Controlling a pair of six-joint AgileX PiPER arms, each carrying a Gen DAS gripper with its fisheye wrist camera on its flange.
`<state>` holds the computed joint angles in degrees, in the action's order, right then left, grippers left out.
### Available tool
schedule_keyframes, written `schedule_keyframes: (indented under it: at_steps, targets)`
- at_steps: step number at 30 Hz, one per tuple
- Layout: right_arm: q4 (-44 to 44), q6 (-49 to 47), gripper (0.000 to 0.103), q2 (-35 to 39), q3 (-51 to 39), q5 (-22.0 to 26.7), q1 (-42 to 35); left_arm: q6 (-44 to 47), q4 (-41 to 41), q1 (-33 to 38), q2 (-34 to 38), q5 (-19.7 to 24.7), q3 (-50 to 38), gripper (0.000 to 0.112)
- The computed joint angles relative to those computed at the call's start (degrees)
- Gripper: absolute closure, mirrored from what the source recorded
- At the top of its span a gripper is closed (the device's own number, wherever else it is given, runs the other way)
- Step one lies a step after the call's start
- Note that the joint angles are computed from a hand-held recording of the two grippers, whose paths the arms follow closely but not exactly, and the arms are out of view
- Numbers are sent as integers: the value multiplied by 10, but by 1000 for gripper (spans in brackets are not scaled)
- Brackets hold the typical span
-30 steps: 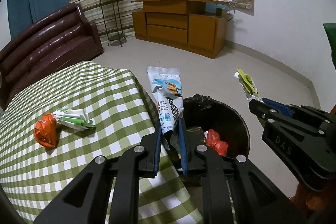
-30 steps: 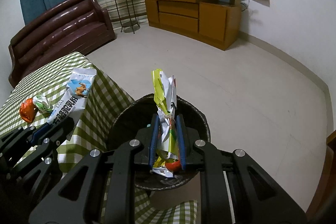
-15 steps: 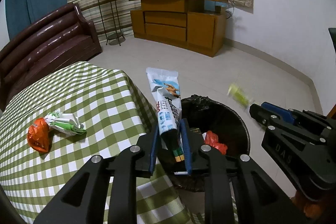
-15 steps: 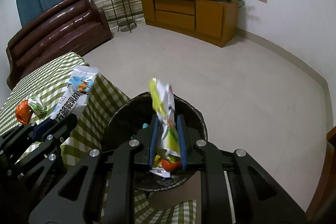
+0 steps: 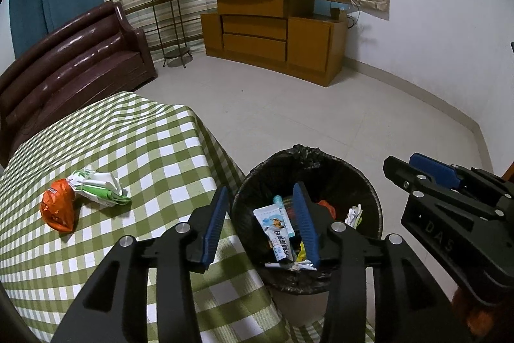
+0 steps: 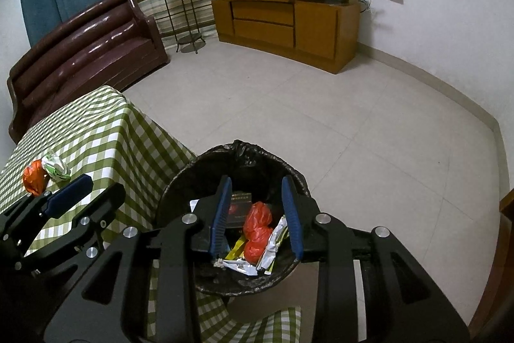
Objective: Collect trash
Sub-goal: 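Open the left tool to drop the white cartoon-print tube into the bin, then move both tools back over the table toward the orange bag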
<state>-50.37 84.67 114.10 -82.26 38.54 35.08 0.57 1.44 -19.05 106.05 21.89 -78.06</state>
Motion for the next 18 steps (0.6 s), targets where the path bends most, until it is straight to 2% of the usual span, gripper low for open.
schedule_keyframes:
  at_steps: [7,10,18]
  targets:
    - [-11,10,69,-4,0,5,5,2,-6,4,-9,-4,5,63]
    - [-17,15,65,-7,0,8,8,6,-9,6,-14,-5,8,63]
    - [-20,13,65,-8,-6,14,14,5,-12,11,-25,-3,16,61]
